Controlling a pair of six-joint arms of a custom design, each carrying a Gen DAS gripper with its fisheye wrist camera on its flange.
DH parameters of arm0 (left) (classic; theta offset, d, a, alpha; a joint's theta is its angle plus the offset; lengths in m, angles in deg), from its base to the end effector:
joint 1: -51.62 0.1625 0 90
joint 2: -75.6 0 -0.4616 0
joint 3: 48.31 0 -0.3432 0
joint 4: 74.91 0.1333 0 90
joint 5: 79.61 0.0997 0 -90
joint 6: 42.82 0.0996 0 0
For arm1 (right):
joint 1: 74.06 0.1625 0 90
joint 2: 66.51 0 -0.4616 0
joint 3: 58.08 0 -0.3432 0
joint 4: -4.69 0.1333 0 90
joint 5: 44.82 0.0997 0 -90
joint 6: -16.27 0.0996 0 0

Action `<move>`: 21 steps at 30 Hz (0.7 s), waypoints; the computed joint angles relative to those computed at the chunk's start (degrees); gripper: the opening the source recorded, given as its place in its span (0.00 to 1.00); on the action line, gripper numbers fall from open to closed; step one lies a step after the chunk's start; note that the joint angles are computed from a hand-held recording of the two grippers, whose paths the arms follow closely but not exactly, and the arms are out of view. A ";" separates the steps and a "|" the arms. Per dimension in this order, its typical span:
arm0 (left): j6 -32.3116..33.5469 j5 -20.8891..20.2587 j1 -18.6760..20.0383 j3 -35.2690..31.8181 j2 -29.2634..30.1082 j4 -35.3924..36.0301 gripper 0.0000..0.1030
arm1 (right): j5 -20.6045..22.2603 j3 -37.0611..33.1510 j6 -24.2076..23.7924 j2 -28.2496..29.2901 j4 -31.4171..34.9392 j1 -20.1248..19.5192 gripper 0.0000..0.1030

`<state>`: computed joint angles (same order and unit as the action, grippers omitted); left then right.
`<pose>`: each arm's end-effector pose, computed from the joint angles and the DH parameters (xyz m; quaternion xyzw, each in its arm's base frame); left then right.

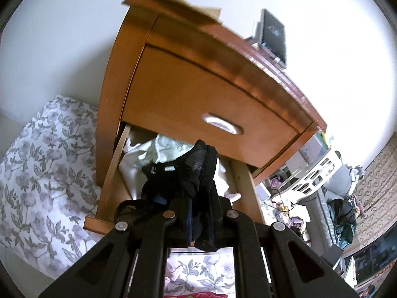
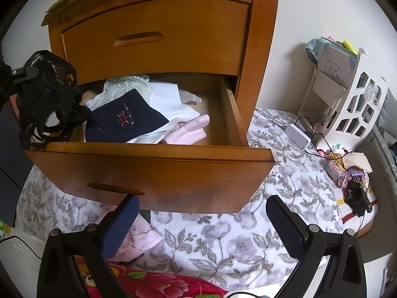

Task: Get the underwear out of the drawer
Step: 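Lift the black garment up out of the drawer with the left gripper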

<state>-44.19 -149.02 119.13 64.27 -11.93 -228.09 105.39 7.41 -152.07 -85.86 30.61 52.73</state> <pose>-0.0230 -0.4957 0.4666 0.1130 0.9249 -0.3494 0.0988 0.3931 -0.4474 -0.0098 0.1096 -0.8511 0.3263 0.3965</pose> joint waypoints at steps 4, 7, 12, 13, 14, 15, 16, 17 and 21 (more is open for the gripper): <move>0.35 -0.05 -1.45 0.71 -1.79 -0.96 0.10 | 0.35 0.13 -0.15 -0.18 -0.18 0.62 1.00; 0.92 -0.05 -2.66 1.32 -3.14 -1.76 0.10 | 0.60 0.36 -0.15 -0.40 -0.35 1.01 1.00; 2.10 0.00 -5.11 2.09 -5.59 -2.83 0.10 | 0.81 0.41 -0.32 -0.55 -0.51 1.56 1.00; 2.24 0.03 -5.55 2.27 -5.97 -3.01 0.10 | 0.86 0.41 -0.37 -0.57 -0.53 1.68 1.00; 2.50 0.00 -6.03 2.43 -6.43 -3.22 0.10 | 0.90 0.45 -0.43 -0.60 -0.61 1.77 1.00; 2.73 0.13 -6.54 2.59 -6.86 -3.35 0.09 | 0.91 0.52 -0.47 -0.65 -0.70 1.85 1.00; 3.01 0.26 -6.98 2.72 -7.23 -3.45 0.09 | 0.97 0.57 -0.44 -0.68 -0.76 1.95 1.00; 3.19 0.45 -7.39 2.84 -7.55 -3.53 0.09 | 1.00 0.56 -0.47 -0.70 -0.80 2.01 1.00; 3.25 0.65 -8.32 3.19 -8.39 -3.35 0.09 | 1.19 0.86 -0.69 -0.98 -1.30 2.37 1.00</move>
